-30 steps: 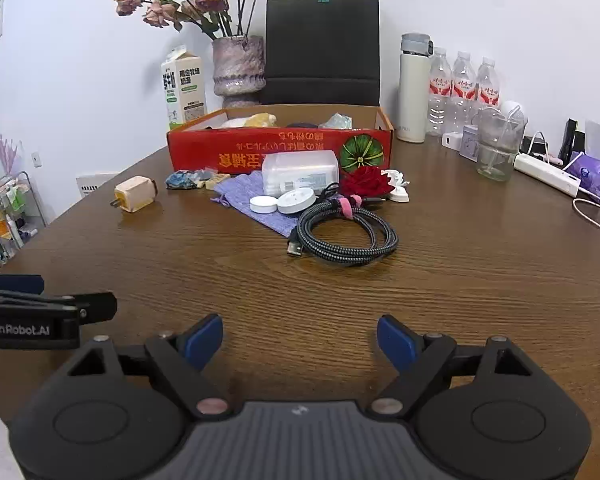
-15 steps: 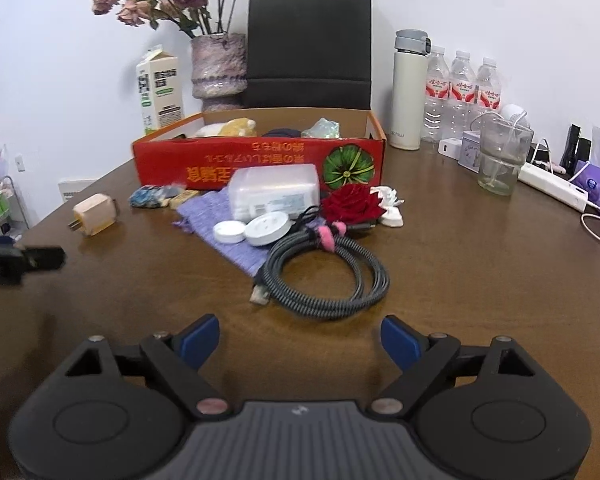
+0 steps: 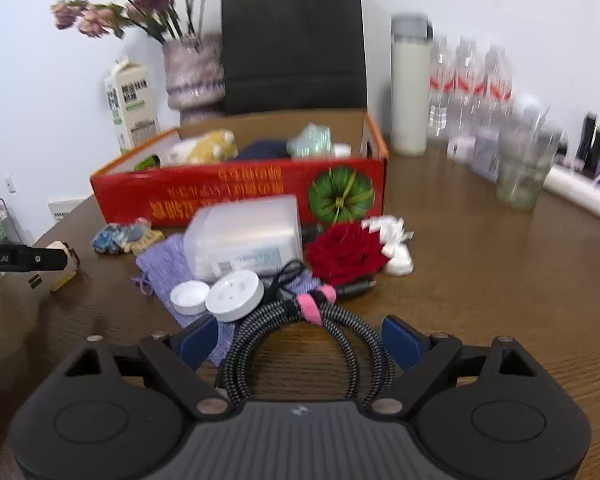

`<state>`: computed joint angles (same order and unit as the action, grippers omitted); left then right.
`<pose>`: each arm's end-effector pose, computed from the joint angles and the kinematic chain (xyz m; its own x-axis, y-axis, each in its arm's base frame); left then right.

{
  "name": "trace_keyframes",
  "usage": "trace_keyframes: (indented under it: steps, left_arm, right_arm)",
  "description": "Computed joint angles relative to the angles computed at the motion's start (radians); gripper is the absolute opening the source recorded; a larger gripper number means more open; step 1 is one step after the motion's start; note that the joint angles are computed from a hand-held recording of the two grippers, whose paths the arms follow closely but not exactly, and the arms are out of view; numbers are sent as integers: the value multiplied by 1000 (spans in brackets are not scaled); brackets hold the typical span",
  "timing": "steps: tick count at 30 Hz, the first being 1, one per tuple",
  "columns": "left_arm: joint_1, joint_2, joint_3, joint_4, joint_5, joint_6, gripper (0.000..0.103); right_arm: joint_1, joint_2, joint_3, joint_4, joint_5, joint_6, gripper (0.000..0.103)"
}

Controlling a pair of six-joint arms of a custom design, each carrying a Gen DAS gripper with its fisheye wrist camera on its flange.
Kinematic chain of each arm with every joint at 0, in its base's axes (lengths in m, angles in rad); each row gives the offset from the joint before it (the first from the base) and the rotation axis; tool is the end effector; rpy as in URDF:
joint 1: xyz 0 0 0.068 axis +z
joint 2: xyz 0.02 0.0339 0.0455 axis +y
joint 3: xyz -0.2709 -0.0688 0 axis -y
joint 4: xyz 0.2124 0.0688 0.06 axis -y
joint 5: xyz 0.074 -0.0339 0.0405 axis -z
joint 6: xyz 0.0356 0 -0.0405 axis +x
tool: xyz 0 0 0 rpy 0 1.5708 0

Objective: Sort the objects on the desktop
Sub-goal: 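Grasp the white plug adapter with the left tool while the right tool grasps the braided cable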

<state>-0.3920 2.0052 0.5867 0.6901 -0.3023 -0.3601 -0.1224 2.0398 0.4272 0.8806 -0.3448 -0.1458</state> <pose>0.2870 -0.1072 0.0865 -0.6319 -0.1028 -0.7682 -0.0676 0.9947 -0.0775 0.2729 -0.0214 0.0686 -0.6368 -0.0594 -0.7688 -0.2296 0.9664 0.1154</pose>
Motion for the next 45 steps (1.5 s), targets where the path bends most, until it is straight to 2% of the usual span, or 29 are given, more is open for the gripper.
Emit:
trace_keyframes:
  steps: [2,6,7,8,9,10,13,14,17,19,20,21,22,23,24,31,36,37,38,40,41,45]
  left_arm:
    - [10,17,14,-3,15,-3,103]
    - [25,39,36,-23,42,-14,92]
    - [27,42,41,-31,48,-17,82]
    - [24,44,42,-33,43,-18,79]
    - [18,45,42,-29,24,-18,72]
    - [16,43,42,-35,23,-21,60]
    - [6,25,33,-53,8,-38,44]
    - [1,16,25,-58,7,-48,43]
    - [-41,-13,-14,-60,-20,-89,41]
    - [-97,-38,-55,-59,-63,-124,41]
    - [-122,-49,-74,-58,-76,-135,41]
    - [-158,-65,-97,-61,-98,-160,41]
    - [-198,-82,-124,-58,-121,-189,41]
    - [-242,-95,-149,-58,-147,-219,41]
    - [-276,-103,-163,-63,-166,-238,41]
    - [-530,-177,-220,-176,-274,-417,41]
    - [-674,-194,-215,-252,-322,-526,41]
    - [-696,-192,-207,-269,-333,-539,41]
    - [-709,-189,-201,-277,-338,-542,41]
    - [-715,-183,-196,-265,-345,-539,46]
    - [-713,-181,-193,-265,-343,-539,46]
    - [-692,-169,-175,-272,-331,-526,44]
  right_arm:
    - [7,23,7,15,16,-1,89]
    - [-6,41,1,36,-1,-6,90]
    - [-9,36,1,28,-3,-6,89]
    - [-13,30,-1,21,-6,-6,89]
    - [-18,26,-4,18,-11,-5,89]
    - [-23,24,-7,19,-17,-1,88]
    - [-53,5,-26,14,-51,18,86]
    - [-70,-2,-47,41,-81,19,81]
    - [-106,-44,-80,33,-113,26,80]
    - [-115,-54,-101,33,-94,-1,80]
    - [-125,-53,-119,49,-95,-14,51]
    - [-149,-61,-126,21,-146,-41,10]
    - [-149,-73,-143,17,-110,-33,12]
    - [-157,-65,-174,68,-95,-46,14]
    - [-176,-48,-194,110,-112,-63,14]
    - [-245,-94,-295,119,-162,-185,12]
    - [-305,-219,-396,47,-209,-286,15]
    - [-320,-238,-405,28,-220,-303,19]
    - [-331,-247,-409,20,-230,-305,29]
    - [-328,-224,-411,60,-222,-267,40]
    - [-315,-208,-404,82,-203,-231,43]
    - [-239,-111,-370,182,-132,-120,43]
